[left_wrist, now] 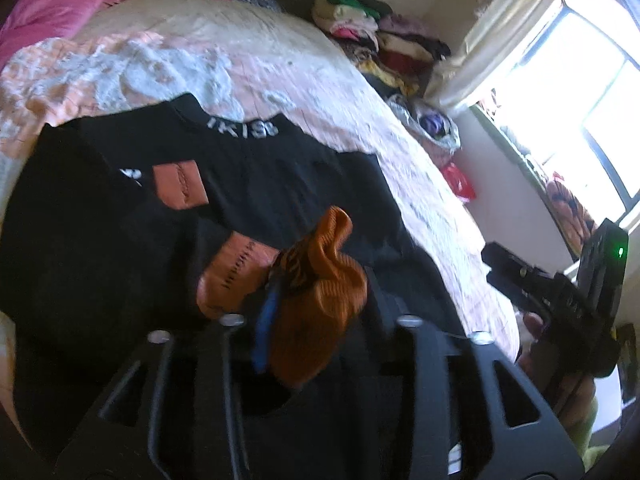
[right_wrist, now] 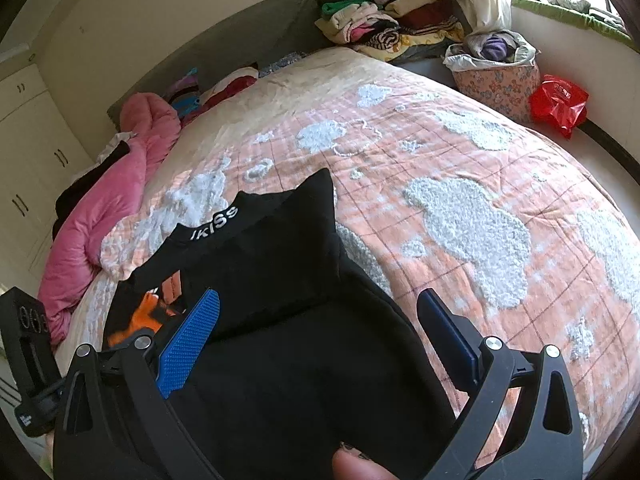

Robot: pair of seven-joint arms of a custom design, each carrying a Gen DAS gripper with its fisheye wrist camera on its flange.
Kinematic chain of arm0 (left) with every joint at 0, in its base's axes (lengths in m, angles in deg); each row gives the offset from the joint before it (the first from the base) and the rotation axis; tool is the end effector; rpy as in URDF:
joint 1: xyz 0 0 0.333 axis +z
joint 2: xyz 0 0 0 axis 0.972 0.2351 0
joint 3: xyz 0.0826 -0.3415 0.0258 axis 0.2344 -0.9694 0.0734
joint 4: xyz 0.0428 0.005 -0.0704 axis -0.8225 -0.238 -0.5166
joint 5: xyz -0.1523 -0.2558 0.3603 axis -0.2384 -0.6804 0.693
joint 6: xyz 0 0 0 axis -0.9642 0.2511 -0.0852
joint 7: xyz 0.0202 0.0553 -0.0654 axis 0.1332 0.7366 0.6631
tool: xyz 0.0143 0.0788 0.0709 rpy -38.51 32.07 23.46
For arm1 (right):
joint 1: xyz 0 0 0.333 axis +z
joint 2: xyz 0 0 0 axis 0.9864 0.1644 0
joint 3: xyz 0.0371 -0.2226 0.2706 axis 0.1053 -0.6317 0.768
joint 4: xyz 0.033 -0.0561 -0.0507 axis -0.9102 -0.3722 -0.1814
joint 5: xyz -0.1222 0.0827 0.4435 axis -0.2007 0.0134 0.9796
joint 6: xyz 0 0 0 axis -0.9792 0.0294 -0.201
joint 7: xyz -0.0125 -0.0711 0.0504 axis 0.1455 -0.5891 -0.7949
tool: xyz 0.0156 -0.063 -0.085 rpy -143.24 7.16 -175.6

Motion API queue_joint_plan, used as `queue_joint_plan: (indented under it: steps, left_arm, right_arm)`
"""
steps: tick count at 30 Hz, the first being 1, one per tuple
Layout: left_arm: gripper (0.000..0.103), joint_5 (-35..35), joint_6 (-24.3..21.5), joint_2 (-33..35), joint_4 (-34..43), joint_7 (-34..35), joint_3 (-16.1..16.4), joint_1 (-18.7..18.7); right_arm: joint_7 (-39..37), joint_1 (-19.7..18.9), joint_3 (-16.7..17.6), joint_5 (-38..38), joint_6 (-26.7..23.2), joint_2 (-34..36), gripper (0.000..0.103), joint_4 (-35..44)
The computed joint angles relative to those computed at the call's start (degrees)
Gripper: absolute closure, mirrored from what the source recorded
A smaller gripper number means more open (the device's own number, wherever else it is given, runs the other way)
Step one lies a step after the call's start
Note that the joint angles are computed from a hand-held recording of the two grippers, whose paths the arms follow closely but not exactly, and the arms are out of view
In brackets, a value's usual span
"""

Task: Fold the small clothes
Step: 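Carry the held sleeve across the sweatshirt body toward the right tool, then grasp the orange cuff with the right tool while the left tool releases it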

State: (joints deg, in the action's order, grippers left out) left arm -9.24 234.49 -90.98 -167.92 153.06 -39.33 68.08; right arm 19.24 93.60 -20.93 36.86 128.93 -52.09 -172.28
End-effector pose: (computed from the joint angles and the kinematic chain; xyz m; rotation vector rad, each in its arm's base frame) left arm 0.6135 -0.1684 0.5393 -1.8826 2.1330 -1.2759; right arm 0.5884 0.0731 0.5568 -1.4235 1.8457 -0.4160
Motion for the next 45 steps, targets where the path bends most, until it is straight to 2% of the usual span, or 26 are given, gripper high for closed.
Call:
queue_joint_plan:
  steps: [2,6,7,9,11,13,15,18,20,21,23,25,28,30,33,36,37,40,42,45]
  left_arm:
    - [0.049,-0.8,-0.5,-0.5,-0.3,1.0,0.1,-0.1]
    - [0.041,0.3,1.8,-1.9,-1.7,-0.1,0.4,0.3]
    - [0.041,2.0,3.2,-2.3,-2.3,-2.0,0.3,0.7]
    - [0.032,5.3,5.0,-2.9,-3.0,-5.6,0.3,1.3]
    - [0.026,10.0,7.5,-3.4,-4.0,-10.5,0.2,2.3]
    - [0.023,15.5,10.2,-4.1,-5.1,-15.9,-0.1,3.6]
    - [0.014,21.8,12.2,-4.5,-5.9,-21.9,-0.6,5.2]
    - [0.014,29.0,14.8,-5.3,-7.4,-29.1,-1.0,7.4]
    - [0.014,34.0,15.8,-5.6,-7.9,-34.0,-1.4,9.2]
    - [0.014,35.2,15.9,-5.7,-8.1,-35.4,-1.3,9.5]
    - [0.014,34.8,16.3,-5.8,-8.4,-36.3,-0.2,9.3]
    - [0.014,35.3,16.8,-5.9,-8.7,-37.7,0.1,9.6]
    - [0.009,37.4,18.2,-6.1,-9.5,-41.0,-0.1,10.9]
    - [0.009,41.1,18.9,-6.2,-10.0,-45.0,-1.3,12.9]
    - [0.010,41.6,19.3,-6.1,-10.1,-45.9,-0.9,12.7]
    - [0.009,43.5,19.3,-6.0,-10.0,-47.1,-1.1,13.1]
    - [0.010,43.5,19.3,-5.9,-10.0,-47.0,-0.9,12.9]
    - [0.010,41.9,19.2,-5.5,-9.6,-45.3,0.1,11.6]
    - [0.010,40.7,19.1,-5.3,-9.1,-43.9,0.5,10.8]
    - [0.010,40.4,18.0,-4.2,-7.3,-42.7,0.4,10.3]
  right_arm:
    - [-1.2,0.6,-0.3,0.9,-0.8,0.2,0.005,0.2]
    - [-5.3,2.0,-0.7,3.9,-3.4,0.9,0.005,0.9]
    - [-6.9,2.5,-0.6,4.9,-4.4,1.2,0.005,1.2]
    - [-9.0,2.7,0.1,5.6,-7.0,2.2,0.009,2.1]
    - [-11.9,3.3,0.7,7.8,-9.2,3.4,0.022,2.9]
    - [-13.8,3.4,1.7,9.2,-10.5,4.6,0.025,3.8]
    - [-15.2,3.5,2.9,10.3,-11.5,6.1,0.031,4.9]
    - [-15.1,3.1,4.6,9.5,-11.1,7.3,0.038,5.6]
    - [-16.7,3.3,5.0,11.1,-10.2,7.7,0.061,5.8]
    - [-16.4,3.1,5.3,10.5,-9.9,8.1,0.067,6.1]
    - [-18.9,3.1,5.4,12.2,-9.9,8.8,0.088,7.1]
    - [-22.5,3.1,5.5,15.2,-10.7,9.1,0.089,8.1]
    - [-26.7,3.1,6.1,14.8,-9.1,9.6,0.091,9.8]
    - [-31.3,3.2,6.3,16.5,-9.1,10.1,0.091,12.0]
    - [-36.2,3.2,6.8,16.7,-8.8,10.5,0.092,15.8]
    - [-41.8,3.3,7.1,17.9,-6.2,10.8,0.092,19.3]
    - [-42.0,3.2,7.2,17.0,-5.1,10.9,0.092,19.9]
    - [-38.2,2.4,7.3,7.9,-0.9,12.5,0.092,21.3]
    - [-35.1,1.6,7.1,4.1,-1.2,13.4,0.092,21.6]
    - [-33.5,0.2,7.1,4.2,-1.5,14.1,0.092,21.0]
